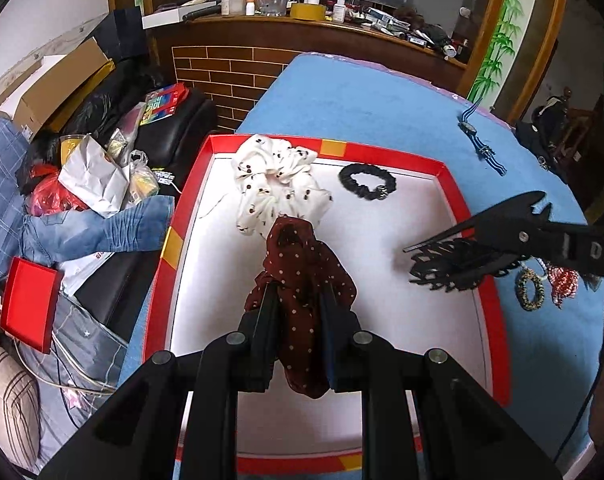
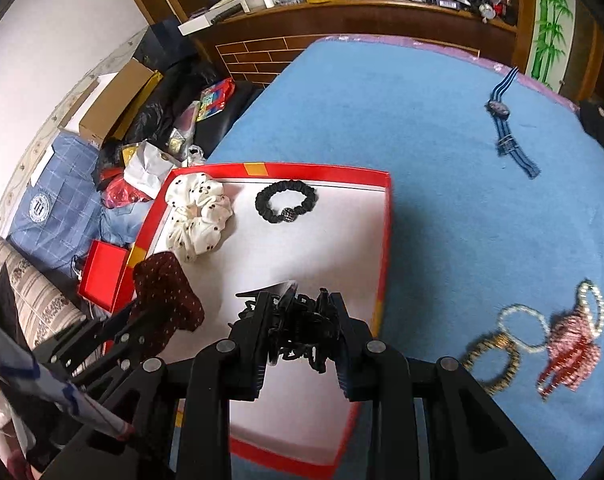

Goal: Organize jewelry
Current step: 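Carry the red scrunchie and claw clip with both grippers over the box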

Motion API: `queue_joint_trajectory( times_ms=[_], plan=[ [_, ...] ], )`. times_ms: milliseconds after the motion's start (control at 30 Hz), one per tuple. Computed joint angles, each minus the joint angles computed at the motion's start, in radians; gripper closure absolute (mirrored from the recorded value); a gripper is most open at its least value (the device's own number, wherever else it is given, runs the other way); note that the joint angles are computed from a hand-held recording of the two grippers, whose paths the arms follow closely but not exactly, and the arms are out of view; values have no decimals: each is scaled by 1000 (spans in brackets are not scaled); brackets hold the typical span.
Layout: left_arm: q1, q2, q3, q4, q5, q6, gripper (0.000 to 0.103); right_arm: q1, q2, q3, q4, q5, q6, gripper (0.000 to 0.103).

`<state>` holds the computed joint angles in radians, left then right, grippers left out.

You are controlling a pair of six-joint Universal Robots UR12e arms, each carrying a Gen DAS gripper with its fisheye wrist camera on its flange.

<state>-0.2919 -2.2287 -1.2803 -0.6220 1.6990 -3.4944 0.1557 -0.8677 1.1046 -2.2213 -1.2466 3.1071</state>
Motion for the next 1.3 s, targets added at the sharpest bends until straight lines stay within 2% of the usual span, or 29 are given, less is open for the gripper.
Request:
queue_joint_trajectory(
  times_ms=[400,667,1033,1133,1200,1300],
  plan=[
    [14,-18,19,-23,-14,11,84,9,72,-95,38,45,83,73],
    [22,-35,39,-37,-22,10,84,11,98,-128,48,36,100,73],
    [28,-38,40,-31,-39,-7,77,5,113,-158,95,43,95,71],
    [28,-38,41,-29,-40,-8,72,4,110,-155,97,41,96,64],
    [28,-38,41,-26,-41,-8,70,1,109,-156,105,52,94,52],
    [27,-38,43,-25,-38,-11,70,1,105,-153,101,47,89,51]
  ],
)
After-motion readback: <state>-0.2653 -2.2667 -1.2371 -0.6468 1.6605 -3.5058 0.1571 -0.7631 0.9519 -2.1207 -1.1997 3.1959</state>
